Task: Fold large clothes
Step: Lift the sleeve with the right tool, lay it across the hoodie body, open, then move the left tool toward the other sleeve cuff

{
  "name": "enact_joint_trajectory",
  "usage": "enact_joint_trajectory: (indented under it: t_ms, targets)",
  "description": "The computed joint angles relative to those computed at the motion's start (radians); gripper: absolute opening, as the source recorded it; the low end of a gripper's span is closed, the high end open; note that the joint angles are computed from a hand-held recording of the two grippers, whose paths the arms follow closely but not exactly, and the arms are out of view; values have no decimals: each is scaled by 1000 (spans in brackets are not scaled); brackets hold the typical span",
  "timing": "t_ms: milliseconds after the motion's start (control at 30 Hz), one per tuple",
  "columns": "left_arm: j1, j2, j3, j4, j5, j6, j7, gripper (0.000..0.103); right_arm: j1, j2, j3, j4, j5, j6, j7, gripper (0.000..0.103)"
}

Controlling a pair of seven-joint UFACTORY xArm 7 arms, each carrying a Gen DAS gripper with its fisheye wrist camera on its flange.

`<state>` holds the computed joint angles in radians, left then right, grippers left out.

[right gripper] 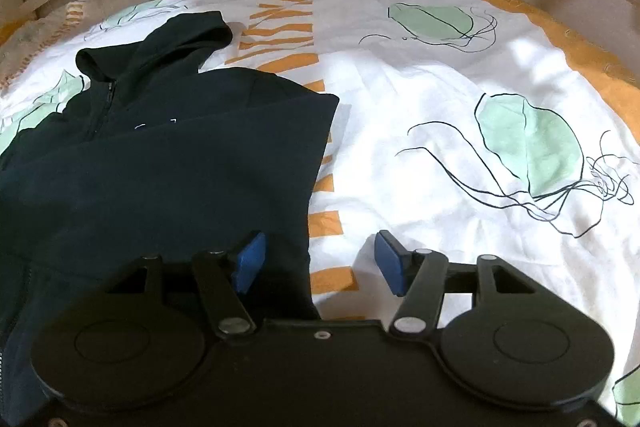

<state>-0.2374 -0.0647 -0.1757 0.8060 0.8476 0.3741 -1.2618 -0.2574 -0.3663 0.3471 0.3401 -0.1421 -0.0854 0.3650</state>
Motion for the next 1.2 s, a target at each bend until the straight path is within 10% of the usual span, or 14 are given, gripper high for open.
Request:
enact_joint_trajectory:
  t_ms: [700, 1200]
  targets:
    - [22, 57, 46, -31, 262, -115, -240, 103, 44, 15, -78, 60, -66, 76, 77, 69]
    - [118, -139, 40, -171, 423, -189, -490, 92, 39, 92, -10, 83, -87, 38, 3, 75]
